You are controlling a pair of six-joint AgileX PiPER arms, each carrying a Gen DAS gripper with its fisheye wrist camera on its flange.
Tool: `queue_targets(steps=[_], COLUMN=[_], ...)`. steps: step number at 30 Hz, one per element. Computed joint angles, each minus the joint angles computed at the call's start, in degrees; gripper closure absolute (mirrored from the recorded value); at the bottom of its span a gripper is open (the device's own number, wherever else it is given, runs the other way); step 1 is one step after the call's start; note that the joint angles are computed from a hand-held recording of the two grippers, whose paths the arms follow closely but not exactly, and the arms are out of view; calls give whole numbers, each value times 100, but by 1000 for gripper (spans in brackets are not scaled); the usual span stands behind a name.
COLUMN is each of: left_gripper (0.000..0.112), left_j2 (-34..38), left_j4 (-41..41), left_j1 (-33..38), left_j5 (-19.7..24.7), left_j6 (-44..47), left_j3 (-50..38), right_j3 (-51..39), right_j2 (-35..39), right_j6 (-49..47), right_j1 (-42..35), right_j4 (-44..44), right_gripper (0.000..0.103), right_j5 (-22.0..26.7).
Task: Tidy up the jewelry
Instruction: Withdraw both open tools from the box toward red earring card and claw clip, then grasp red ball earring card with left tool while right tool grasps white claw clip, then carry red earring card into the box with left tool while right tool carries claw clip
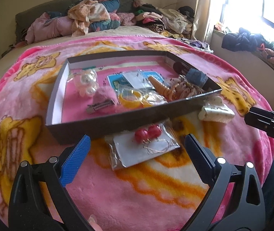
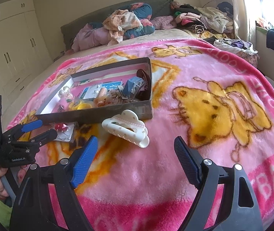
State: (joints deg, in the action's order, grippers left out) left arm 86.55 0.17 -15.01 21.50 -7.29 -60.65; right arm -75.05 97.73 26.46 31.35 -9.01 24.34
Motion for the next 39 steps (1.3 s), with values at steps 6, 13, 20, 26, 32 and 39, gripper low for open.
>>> queue_targets(steps=[6, 13, 20, 26, 32, 39], left_gripper=[23, 23, 27, 31, 33, 33], left_j2=[156, 414, 606, 602, 489, 352], left_j4=[-26, -125, 361, 524, 32, -506], left_j1=[-107, -221, -350, -395, -314, -215], left_j5=[26, 55, 129, 105, 48, 51], left_j6=[-2, 1, -571, -656, -120, 364], left_j3=[-78, -248, -394, -361, -276, -186], right_j3=[6, -197, -745, -1353, -1529, -1103], right_j2=[87, 357, 806, 1233, 1383, 1093], right_j6=[-26, -338, -945, -1506, -2209, -2698], right_j1=[-79, -201, -212, -227, -169, -213], right_j4=[-5, 240, 553, 853, 1351, 2207], right_gripper=[24, 24, 25, 33, 55, 68], right_j5=[31, 95, 317, 622, 660, 467])
